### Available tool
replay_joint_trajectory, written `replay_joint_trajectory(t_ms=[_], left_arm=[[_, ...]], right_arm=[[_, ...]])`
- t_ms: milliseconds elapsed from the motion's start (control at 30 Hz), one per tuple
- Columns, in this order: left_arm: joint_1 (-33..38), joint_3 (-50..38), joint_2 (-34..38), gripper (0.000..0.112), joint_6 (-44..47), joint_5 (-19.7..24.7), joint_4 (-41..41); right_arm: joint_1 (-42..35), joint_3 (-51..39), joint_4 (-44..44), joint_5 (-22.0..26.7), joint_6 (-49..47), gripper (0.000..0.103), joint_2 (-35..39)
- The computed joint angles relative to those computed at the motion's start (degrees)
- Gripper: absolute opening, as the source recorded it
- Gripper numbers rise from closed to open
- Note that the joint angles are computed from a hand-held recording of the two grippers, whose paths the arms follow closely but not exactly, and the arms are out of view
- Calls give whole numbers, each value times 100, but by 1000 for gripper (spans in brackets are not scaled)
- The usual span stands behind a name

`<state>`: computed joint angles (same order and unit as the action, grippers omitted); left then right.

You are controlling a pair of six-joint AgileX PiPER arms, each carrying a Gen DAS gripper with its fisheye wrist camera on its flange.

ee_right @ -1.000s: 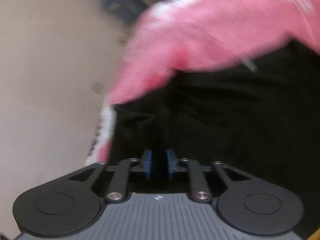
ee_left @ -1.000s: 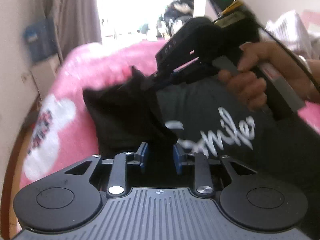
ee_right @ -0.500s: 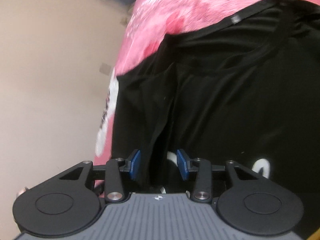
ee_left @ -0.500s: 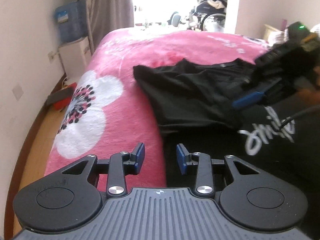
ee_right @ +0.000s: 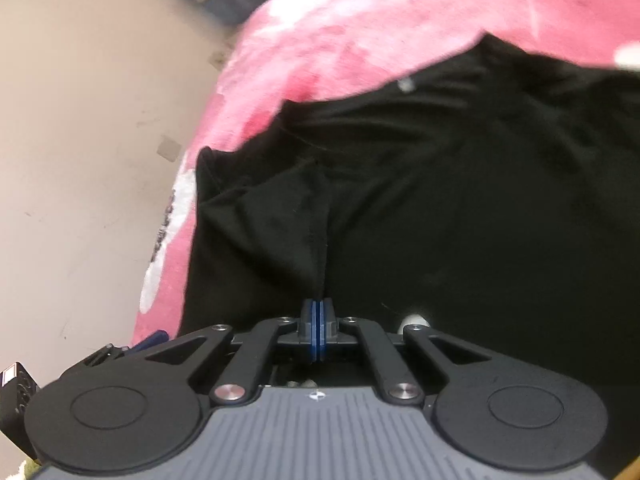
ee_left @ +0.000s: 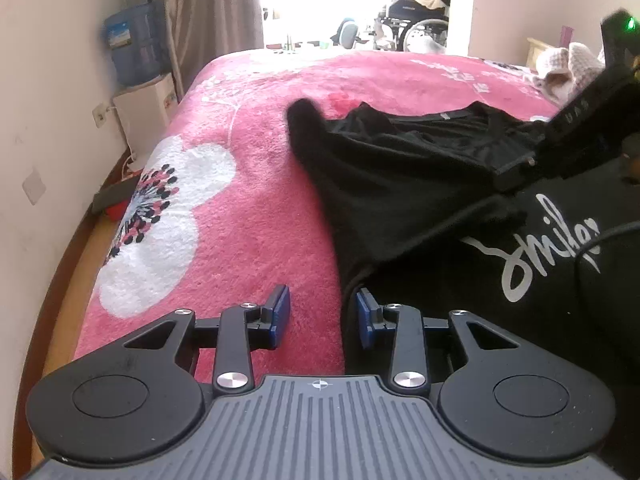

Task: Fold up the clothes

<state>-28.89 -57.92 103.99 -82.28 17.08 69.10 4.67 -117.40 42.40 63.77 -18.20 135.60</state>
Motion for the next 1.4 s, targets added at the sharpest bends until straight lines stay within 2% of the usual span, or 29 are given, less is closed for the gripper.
replay_joint_trajectory(t_ms=[100,233,400,467,600,633,667,733,767,967,1100,1133,1233,1333,1400], left_arm=[[-12,-40,12,35,92,-132,41],[-191,-223,214,35,123,45,346],[-386,-330,393,35,-459,391,1039],[-470,-303,414,35,-892,654,1319],[-381,-141,355,35,-1716,827,1409],[-313,-104,329,35,-1830,769,1380],[-243,-66,305,35,-1946,708,1354],[-210,-23,283,35,-2103,664,1440],[-223,-17,284,35,-2130,688,1485],[-324,115,291,36,-2755,865,1961],[-337,178,314,36,-3055,909,2178],[-336,192,312,36,-3108,909,2212],[-305,244,292,37,-3308,871,2322],[-265,293,275,38,-3567,811,2439],[-257,318,272,38,-3691,804,2523]], right_arm=[[64,83,42,-75,-30,1,19],[48,155,123,-35,-123,1,-35],[-107,411,281,143,-306,1,-287],[-93,500,220,272,-383,2,-341],[20,482,-189,487,-553,3,-367],[53,369,-322,539,-573,6,-354],[94,241,-461,519,-582,17,-358],[172,211,-613,128,-804,38,-489],[189,173,-611,-68,-917,39,-541],[380,-1226,-805,-185,-303,39,213],[401,-2488,-1122,234,759,39,1047],[404,-2522,-1193,161,896,38,1097],[431,-1887,-1123,-450,681,36,797],[586,-1756,-1265,-663,282,35,671],[662,-1994,-1551,-582,486,35,766]])
